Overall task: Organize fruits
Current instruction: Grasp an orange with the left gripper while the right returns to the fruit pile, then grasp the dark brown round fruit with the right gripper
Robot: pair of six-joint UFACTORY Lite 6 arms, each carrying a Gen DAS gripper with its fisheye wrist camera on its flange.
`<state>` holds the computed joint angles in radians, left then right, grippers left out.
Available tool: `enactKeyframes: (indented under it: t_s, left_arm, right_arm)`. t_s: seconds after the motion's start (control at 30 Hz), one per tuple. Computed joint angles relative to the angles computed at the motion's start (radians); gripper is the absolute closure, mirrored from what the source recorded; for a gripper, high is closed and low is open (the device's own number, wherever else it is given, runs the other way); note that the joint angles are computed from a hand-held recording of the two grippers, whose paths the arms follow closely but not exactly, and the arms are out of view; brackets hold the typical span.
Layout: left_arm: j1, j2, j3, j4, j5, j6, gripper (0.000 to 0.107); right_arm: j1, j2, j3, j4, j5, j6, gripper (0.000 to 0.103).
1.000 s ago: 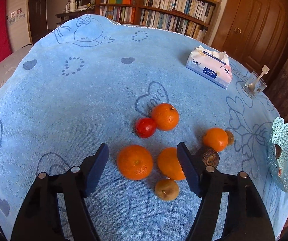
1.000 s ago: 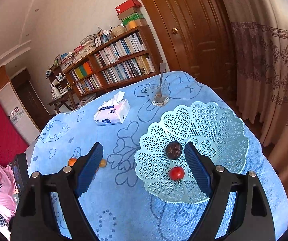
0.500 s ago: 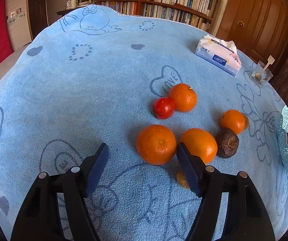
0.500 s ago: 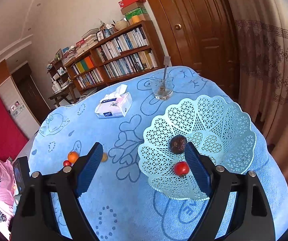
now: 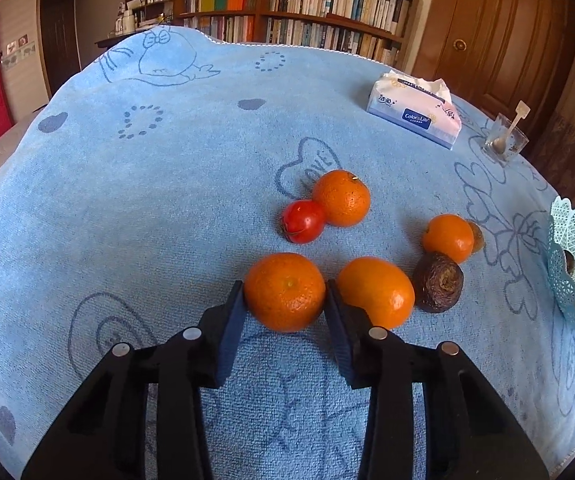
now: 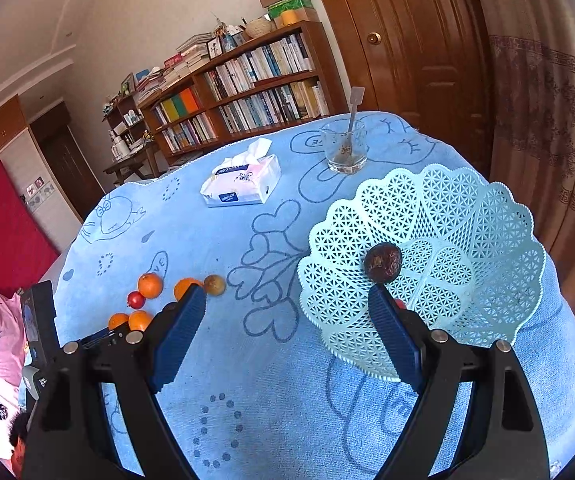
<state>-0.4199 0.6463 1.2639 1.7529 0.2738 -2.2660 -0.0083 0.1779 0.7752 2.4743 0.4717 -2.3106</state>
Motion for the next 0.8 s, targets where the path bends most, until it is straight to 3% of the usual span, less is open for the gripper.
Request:
enactKeyframes:
  t_s: [0.3,0.57,0.67,0.8]
  left_arm:
    - [0.031,-0.102,-0.114,0.174,0.080,-0.191,0.067]
    - [0.060,-0.170,-0.189,0.331,0.118,-0.355,0.067]
    - [0.072,-0.176,-0.197,0.370,0.113,-0.401,0.067]
    - [0.078,-0.186,-0.207,0.406,0.124,-0.448,0.067]
  right_arm:
    - [0.097,0.131,0.073,-0.115,-0.011,0.137,0.018]
    - [0.193,0.301,0.317,-0.511,-0.062,0.629,0.018]
    - [0.221,0.380,0.437,-0.703,-0.035,0.871,0.018]
    - [0.281,0.479,0.590,-0.800,-0.080,1.029,0.018]
